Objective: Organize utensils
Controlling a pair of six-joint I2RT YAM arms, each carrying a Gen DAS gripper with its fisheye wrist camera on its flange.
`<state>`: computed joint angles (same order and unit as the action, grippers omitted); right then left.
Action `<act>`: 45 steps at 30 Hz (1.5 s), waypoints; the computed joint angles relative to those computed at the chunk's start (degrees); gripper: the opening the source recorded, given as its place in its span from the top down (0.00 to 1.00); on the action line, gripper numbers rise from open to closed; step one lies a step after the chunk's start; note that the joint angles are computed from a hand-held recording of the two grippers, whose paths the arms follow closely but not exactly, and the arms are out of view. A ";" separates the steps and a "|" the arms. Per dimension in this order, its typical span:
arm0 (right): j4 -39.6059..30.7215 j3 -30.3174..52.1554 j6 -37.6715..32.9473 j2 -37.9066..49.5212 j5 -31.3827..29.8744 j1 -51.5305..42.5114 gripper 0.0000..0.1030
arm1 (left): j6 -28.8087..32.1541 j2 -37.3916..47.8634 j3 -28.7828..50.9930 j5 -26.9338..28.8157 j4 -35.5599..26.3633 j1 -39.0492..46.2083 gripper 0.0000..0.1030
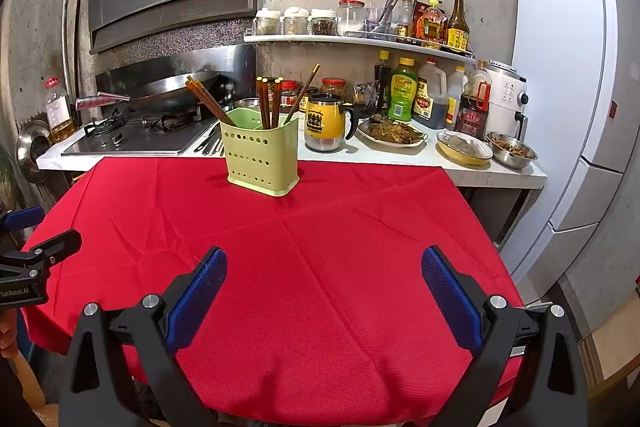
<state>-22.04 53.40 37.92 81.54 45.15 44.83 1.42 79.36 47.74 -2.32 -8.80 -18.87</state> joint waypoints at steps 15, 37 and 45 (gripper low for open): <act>0.43 -0.60 -0.25 -0.35 -0.22 -0.26 0.06 | -0.06 0.37 0.53 -0.38 -0.32 -0.27 0.06; 2.16 -2.56 0.36 0.02 -1.09 -1.23 0.06 | 0.96 2.28 1.86 -0.11 -0.14 0.40 0.06; 1.94 -2.57 1.35 0.49 -1.60 -1.52 0.06 | 0.34 3.21 2.50 0.06 -0.42 0.83 0.06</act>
